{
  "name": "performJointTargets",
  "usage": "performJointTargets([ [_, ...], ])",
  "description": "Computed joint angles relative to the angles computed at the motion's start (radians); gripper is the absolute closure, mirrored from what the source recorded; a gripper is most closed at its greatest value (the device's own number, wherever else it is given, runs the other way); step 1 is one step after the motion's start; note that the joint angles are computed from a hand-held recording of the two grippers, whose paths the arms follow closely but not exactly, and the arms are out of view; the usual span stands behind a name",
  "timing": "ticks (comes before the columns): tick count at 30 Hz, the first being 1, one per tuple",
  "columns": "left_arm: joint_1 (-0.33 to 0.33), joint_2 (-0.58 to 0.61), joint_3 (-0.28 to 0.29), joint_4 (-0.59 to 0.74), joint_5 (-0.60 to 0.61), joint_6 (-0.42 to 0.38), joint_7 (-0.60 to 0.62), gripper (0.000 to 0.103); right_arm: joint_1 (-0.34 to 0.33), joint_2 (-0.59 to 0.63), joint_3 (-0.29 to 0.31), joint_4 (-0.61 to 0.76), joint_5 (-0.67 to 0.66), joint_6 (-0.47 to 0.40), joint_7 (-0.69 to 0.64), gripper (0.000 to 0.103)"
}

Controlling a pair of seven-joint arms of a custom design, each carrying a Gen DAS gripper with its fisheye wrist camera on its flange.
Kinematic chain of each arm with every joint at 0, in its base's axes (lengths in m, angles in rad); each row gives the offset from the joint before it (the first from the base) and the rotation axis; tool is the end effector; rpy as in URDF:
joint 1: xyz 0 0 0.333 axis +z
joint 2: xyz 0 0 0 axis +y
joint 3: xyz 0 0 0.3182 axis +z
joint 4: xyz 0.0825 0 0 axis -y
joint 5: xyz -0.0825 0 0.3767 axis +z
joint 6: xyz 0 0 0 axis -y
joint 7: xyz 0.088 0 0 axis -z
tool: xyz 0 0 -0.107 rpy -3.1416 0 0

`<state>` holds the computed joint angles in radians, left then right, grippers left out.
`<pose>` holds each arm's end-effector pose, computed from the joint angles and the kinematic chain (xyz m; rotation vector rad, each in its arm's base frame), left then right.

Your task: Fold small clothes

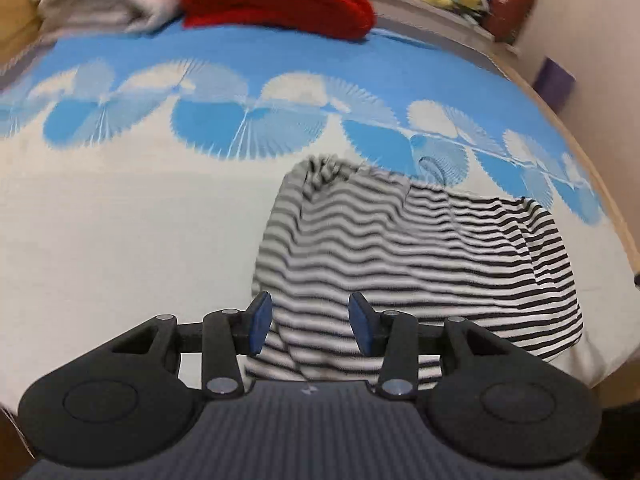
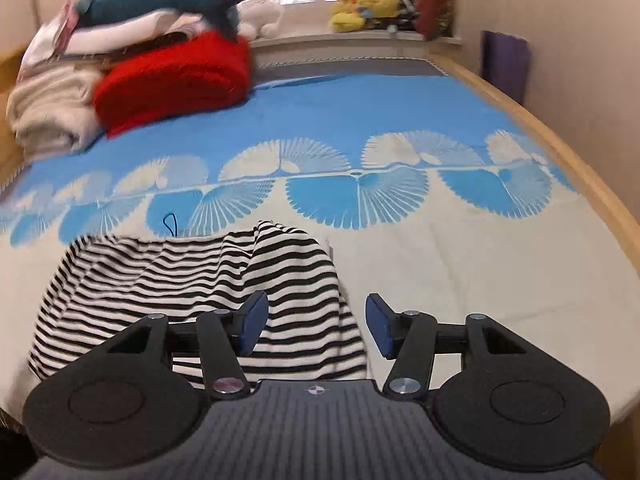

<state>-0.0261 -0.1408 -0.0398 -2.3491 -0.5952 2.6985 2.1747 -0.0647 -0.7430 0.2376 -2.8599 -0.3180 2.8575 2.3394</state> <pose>0.5135 -0.0154 0.4441 -1.7838 2.1639 -0.8060 0.3415 0.0774 0.4667 -1.4628 2.0313 -0.7408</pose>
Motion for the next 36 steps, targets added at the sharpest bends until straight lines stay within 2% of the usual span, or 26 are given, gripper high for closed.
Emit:
performJointTargets([
  [1,0.0,0.011,0.0,-0.013,-0.018,0.011,-0.018,0.056,0.003,-0.007,0.005,-0.01,-0.005,0.0,-0.004,0.047],
  [3,0.022,0.046,-0.013,-0.002,0.052,-0.04,-0.143,0.06,-0.025,-0.011,0.048,-0.008,-0.044,-0.004,-0.005,0.047],
  [4,0.023,0.061,-0.013,0.002,0.028,-0.045,-0.162,0.06,-0.036,-0.012,0.06,-0.007,-0.061,-0.014,-0.006,0.047],
  [5,0.026,0.079,-0.013,0.01,0.013,-0.051,-0.18,0.06,-0.03,-0.008,0.054,-0.002,-0.062,-0.033,-0.009,0.047],
  [8,0.05,0.123,-0.025,0.045,0.105,-0.107,-0.348,0.06,0.007,0.014,-0.005,-0.002,-0.033,-0.068,-0.022,0.047],
  [11,0.067,0.153,-0.03,0.06,0.169,-0.137,-0.454,0.06,0.013,0.0,-0.014,-0.005,-0.03,-0.091,-0.016,0.047],
  [17,0.096,0.21,-0.034,0.104,0.18,-0.195,-0.556,0.058,0.009,-0.027,-0.032,-0.024,-0.018,-0.09,0.001,0.047],
  [26,0.108,0.228,-0.053,0.083,0.138,-0.111,-0.602,0.058,-0.003,-0.044,-0.03,-0.028,-0.018,-0.128,0.014,0.047],
  [27,0.106,0.225,-0.055,0.078,0.149,-0.101,-0.599,0.06,-0.008,-0.043,-0.029,-0.027,-0.02,-0.132,0.019,0.047],
  [28,0.103,0.228,-0.058,0.078,0.155,-0.09,-0.593,0.077,-0.013,-0.043,-0.028,-0.027,-0.021,-0.136,0.025,0.047],
  [29,0.1,0.235,-0.06,0.082,0.159,-0.081,-0.588,0.089,-0.017,-0.042,-0.029,-0.026,-0.023,-0.139,0.031,0.047],
  [32,0.101,0.219,-0.064,0.059,0.138,-0.044,-0.573,0.093,-0.035,-0.044,-0.031,-0.026,-0.028,-0.15,0.054,0.047],
  [36,0.077,0.15,-0.074,-0.007,0.137,0.063,-0.511,0.094,-0.074,-0.05,-0.037,-0.022,-0.047,-0.176,0.081,0.047],
])
